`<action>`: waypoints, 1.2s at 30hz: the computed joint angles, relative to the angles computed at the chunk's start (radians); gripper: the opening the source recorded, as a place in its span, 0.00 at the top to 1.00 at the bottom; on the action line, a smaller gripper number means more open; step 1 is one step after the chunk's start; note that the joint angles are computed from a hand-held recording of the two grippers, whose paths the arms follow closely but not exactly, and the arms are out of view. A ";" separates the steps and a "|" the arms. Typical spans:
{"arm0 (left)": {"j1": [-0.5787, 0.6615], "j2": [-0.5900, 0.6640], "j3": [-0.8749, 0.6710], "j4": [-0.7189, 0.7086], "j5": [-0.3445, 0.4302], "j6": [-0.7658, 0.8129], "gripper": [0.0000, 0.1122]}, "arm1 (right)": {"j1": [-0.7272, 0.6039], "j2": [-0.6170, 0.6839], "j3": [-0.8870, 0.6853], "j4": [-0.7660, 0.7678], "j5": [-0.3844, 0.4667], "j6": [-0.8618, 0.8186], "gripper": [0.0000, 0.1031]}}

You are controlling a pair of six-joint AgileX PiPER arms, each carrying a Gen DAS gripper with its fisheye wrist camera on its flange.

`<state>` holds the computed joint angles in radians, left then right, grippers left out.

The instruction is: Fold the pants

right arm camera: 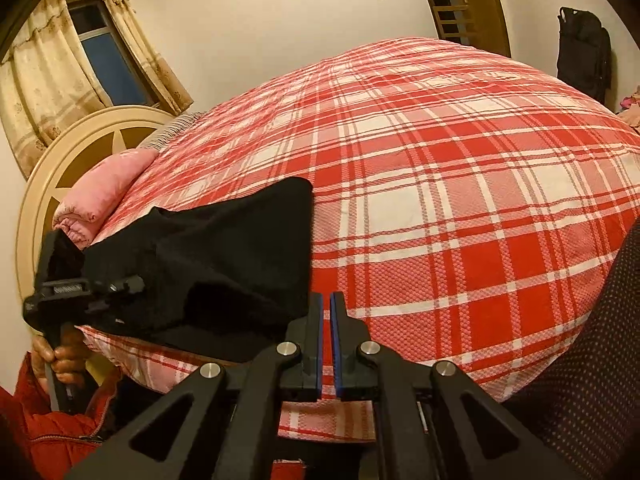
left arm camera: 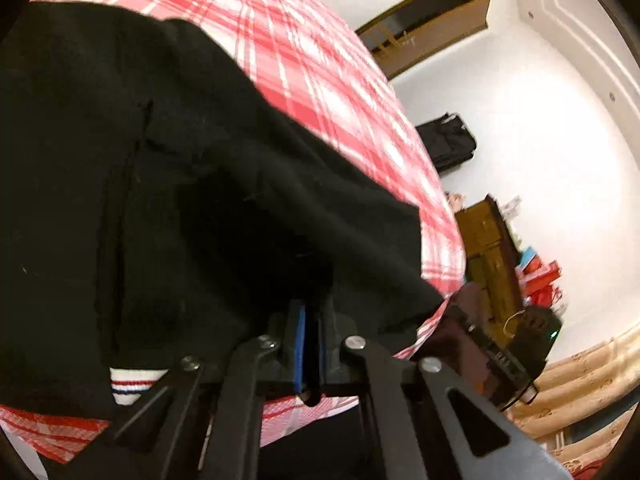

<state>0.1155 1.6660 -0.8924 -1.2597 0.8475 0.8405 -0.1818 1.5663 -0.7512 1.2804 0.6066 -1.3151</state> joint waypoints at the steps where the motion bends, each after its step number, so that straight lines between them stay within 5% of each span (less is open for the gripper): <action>1: 0.008 -0.010 -0.003 -0.008 0.008 0.005 0.97 | 0.002 0.001 0.002 -0.012 -0.006 0.005 0.96; 11: 0.010 -0.080 -0.142 -0.088 0.128 -0.036 0.97 | 0.050 -0.064 0.061 -0.023 -0.032 -0.124 0.96; 14: 0.013 -0.088 -0.197 -0.082 0.179 -0.063 0.97 | 0.145 -0.039 0.040 -0.172 -0.136 -0.072 0.96; 19: 0.006 -0.086 -0.262 -0.066 0.209 -0.108 0.97 | 0.126 0.072 -0.090 -0.370 0.010 0.091 0.96; 23: 0.014 -0.105 -0.287 -0.068 0.232 -0.123 0.97 | 0.192 0.058 -0.146 -0.626 -0.042 0.214 0.95; 27: 0.015 -0.119 -0.347 -0.060 0.233 -0.138 0.97 | 0.158 0.089 -0.197 -0.593 0.022 0.047 0.95; 32: 0.054 -0.145 -0.367 -0.077 0.210 -0.129 0.98 | 0.095 0.221 -0.342 -0.583 0.219 0.029 0.94; 36: 0.058 -0.170 -0.348 -0.029 0.141 -0.123 0.98 | 0.118 0.232 -0.333 -0.649 0.177 0.063 0.94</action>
<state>0.1738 1.4962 -1.2408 -1.2890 0.9885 0.7176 -0.0639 1.7979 -1.0841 0.6319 0.7837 -1.2524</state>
